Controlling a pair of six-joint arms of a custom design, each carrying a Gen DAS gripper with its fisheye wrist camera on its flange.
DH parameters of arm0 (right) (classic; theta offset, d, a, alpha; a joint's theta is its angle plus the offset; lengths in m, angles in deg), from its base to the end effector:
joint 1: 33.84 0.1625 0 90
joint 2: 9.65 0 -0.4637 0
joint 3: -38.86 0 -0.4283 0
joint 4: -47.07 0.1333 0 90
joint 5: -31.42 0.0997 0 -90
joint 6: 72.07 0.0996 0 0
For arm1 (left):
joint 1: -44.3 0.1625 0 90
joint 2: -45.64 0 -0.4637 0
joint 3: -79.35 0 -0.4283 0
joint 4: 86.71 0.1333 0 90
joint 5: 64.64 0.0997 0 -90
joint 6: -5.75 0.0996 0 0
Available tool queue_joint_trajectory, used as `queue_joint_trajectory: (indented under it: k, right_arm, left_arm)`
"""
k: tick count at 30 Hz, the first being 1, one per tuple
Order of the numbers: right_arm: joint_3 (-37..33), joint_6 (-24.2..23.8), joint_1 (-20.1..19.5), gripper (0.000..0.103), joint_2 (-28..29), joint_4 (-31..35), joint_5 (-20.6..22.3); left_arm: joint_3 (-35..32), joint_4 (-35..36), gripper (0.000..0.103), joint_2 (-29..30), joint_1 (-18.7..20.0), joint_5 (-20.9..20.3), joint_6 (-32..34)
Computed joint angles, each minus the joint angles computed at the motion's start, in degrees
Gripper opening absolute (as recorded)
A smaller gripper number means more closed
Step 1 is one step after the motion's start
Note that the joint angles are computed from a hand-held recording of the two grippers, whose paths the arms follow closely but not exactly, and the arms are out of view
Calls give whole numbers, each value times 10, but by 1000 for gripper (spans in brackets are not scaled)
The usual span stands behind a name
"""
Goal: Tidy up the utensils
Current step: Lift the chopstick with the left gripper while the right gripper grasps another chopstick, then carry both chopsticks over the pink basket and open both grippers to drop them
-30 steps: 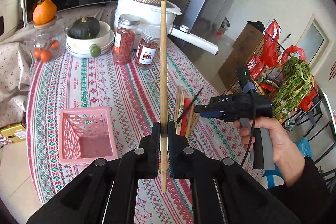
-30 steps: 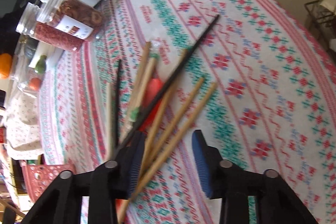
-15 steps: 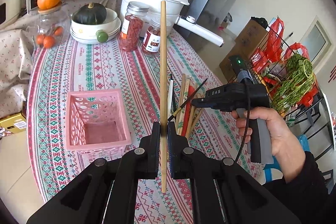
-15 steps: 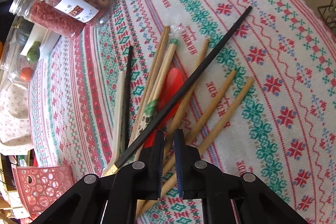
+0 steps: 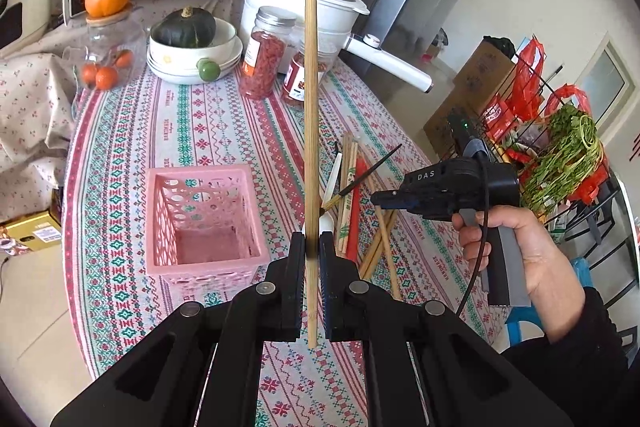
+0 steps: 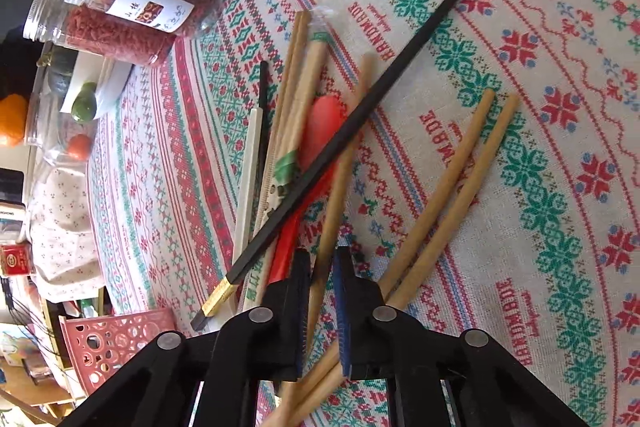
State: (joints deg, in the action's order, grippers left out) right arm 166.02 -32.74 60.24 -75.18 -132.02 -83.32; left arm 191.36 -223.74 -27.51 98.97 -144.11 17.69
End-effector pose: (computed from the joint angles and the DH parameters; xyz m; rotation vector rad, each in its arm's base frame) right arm 0.1288 -0.5179 0.1734 -0.9882 -2.6162 0.8604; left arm -0.2121 -0.5612 0.2548 1.1764 2.7372 -0.2640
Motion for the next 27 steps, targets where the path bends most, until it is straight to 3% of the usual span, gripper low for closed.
queue_joint_trajectory:
  k: [7, 14, 23, 27]
  right_arm:
    - [18, -28, 43, 7, -21, -37, -43]
    - [35, -83, 110, 7, -17, -153, -76]
    - [-8, -213, 194, 7, 50, -317, -157]
    - [-50, -307, 225, 7, 106, -414, -207]
  left_arm:
    - [12, -35, 7, -23, -9, 1, 17]
    - [17, -92, 7, -45, -16, -4, 30]
    - [18, -228, 7, -44, -15, 30, 58]
    - [6, -243, 7, -18, 2, 42, 58]
